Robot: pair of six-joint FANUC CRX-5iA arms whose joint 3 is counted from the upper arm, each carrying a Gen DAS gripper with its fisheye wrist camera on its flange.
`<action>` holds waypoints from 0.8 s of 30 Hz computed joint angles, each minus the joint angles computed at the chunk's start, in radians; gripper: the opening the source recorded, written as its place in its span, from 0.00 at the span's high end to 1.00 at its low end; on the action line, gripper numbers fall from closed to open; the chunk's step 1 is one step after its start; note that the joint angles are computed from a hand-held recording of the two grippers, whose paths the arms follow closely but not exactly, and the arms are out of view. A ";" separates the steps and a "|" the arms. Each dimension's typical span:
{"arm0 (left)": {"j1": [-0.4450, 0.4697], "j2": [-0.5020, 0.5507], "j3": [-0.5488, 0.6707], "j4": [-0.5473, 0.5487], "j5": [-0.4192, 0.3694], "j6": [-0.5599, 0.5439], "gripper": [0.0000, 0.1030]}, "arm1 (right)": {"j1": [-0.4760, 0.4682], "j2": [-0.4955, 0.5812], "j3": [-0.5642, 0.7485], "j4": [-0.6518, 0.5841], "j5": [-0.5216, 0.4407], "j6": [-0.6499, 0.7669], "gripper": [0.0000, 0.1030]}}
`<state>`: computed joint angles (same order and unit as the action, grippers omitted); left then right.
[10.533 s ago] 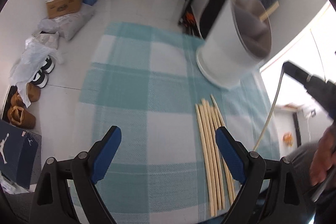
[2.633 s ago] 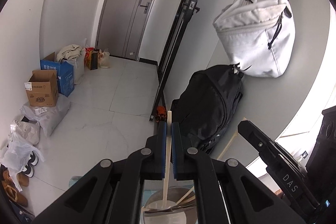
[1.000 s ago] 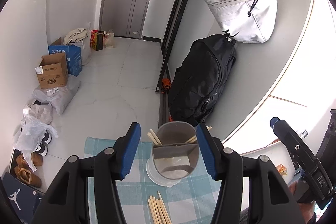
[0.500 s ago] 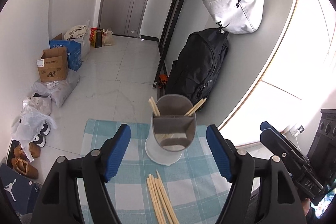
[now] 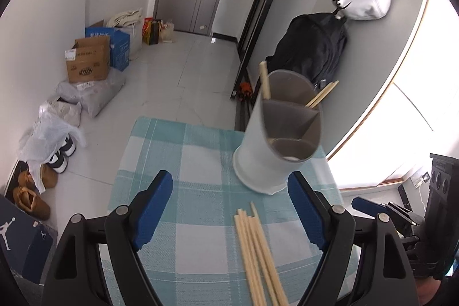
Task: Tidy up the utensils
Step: 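Move both open tools back down toward the chopsticks on the cloth, then lower the right tool onto the chopstick bundle and close it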
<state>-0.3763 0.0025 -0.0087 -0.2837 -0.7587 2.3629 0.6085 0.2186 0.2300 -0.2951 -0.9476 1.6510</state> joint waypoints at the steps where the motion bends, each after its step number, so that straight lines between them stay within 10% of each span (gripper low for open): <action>1: 0.006 -0.003 -0.011 0.003 0.003 0.002 0.23 | -0.003 0.028 0.029 -0.012 -0.041 0.000 0.21; 14: 0.109 -0.010 -0.095 0.159 0.037 -0.050 0.23 | 0.059 0.303 0.269 0.133 -0.239 -0.121 0.69; 24: 0.177 -0.032 -0.164 0.281 0.060 -0.081 0.23 | 0.139 0.363 0.288 0.313 -0.255 -0.230 0.83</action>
